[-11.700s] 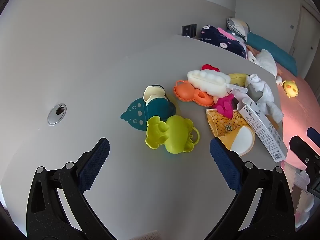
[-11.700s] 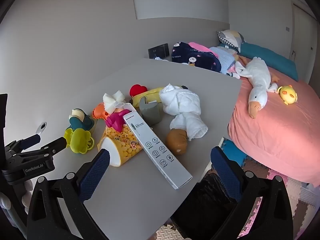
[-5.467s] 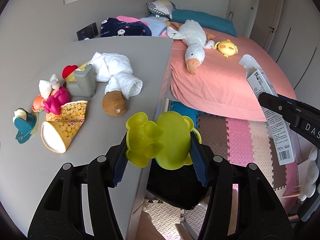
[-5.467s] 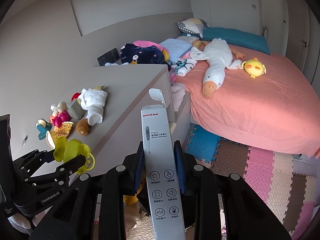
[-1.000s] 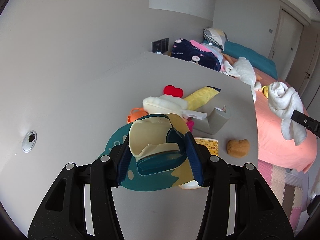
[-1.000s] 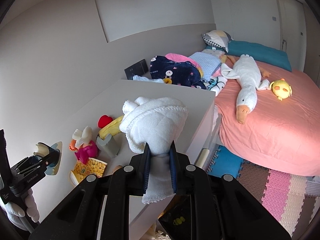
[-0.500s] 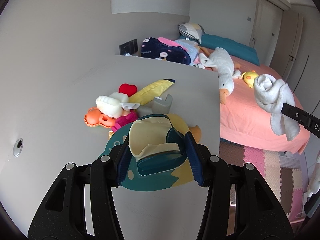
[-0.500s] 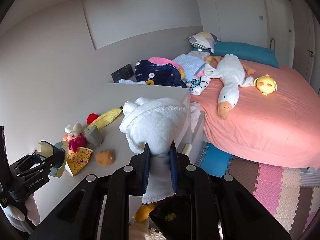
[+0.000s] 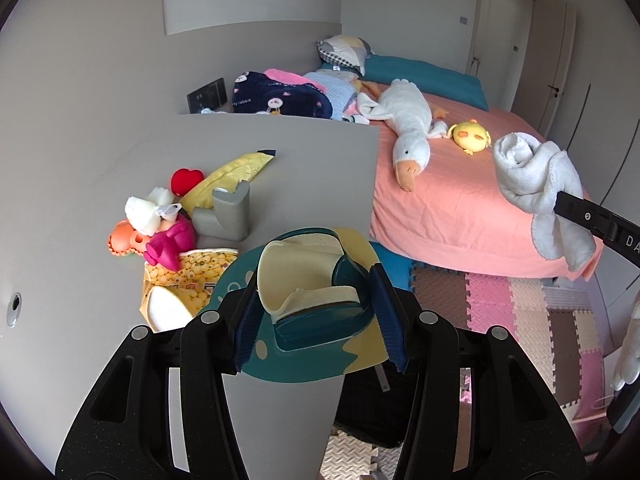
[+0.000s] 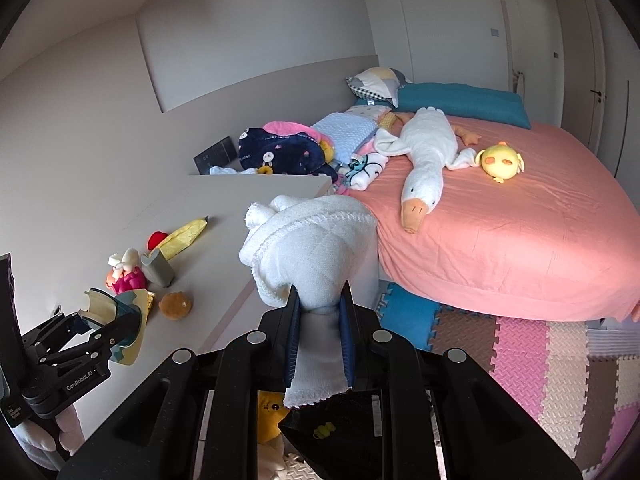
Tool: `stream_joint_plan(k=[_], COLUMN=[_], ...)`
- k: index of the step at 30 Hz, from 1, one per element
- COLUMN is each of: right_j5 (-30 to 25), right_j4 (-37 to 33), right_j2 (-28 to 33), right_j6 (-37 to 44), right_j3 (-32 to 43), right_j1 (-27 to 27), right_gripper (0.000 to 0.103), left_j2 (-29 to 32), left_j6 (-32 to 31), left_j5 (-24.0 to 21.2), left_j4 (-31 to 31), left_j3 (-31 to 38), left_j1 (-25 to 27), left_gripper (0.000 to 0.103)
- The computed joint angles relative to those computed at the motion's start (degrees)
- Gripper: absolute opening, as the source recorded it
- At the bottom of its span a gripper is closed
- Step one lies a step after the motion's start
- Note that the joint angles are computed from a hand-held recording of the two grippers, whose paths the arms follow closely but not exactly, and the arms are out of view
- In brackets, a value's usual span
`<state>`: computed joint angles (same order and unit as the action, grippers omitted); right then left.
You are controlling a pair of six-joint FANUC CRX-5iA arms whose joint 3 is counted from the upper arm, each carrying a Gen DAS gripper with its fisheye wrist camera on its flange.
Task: Collect trash
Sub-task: 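Carry both held items over the black bag and open both tools, then grasp the yellow popcorn bag with the left tool while the right tool grasps the brown bread toy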
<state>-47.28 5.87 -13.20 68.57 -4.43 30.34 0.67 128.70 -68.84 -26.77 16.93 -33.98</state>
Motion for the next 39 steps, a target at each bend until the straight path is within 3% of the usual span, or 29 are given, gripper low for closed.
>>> stream_joint_plan(k=[24, 26, 27, 28, 29, 30, 39], right_j5=[-4.25, -4.98, -4.82, -4.5, -3.78, -3.08, -2.55], right_j4=[-0.68, 1.59, 2.32, 3.02, 4.25, 5.26, 5.63], right_j2=[3.59, 4.6, 4.75, 4.76, 4.52, 4.27, 4.03], right_j6=[0.43, -1.47, -2.43, -3.46, -4.83, -5.58, -5.13], right_j3=[1.83, 2.06, 2.0, 1.85, 1.31, 0.81, 0.92], right_j1=[-6.11, -5.52, -5.49, -5.54, -5.41, -5.3, -5.05], right_gripper=[0.023, 0.04, 0.043, 0.052, 0.061, 0.062, 0.062], left_j2=[9.23, 9.6, 10.01, 10.36, 10.53, 10.66, 8.3], left_j6=[-8.26, -8.88, -7.82, -6.28, -5.07, -4.87, -3.2], left_j5=[1.1, 1.13, -0.02, -1.43, -2.54, -3.4, -2.62], left_j4=[7.83, 8.99, 6.91, 3.5, 0.46, -0.86, 0.61], left_j3=[6.45, 6.6, 7.67, 8.92, 9.79, 10.39, 7.91], left_j1=[-1.54, -1.15, -1.98, -3.25, -4.38, -4.81, -2.35], left_gripper=[0.051, 0.067, 0.086, 0.095, 0.095, 0.095, 0.095])
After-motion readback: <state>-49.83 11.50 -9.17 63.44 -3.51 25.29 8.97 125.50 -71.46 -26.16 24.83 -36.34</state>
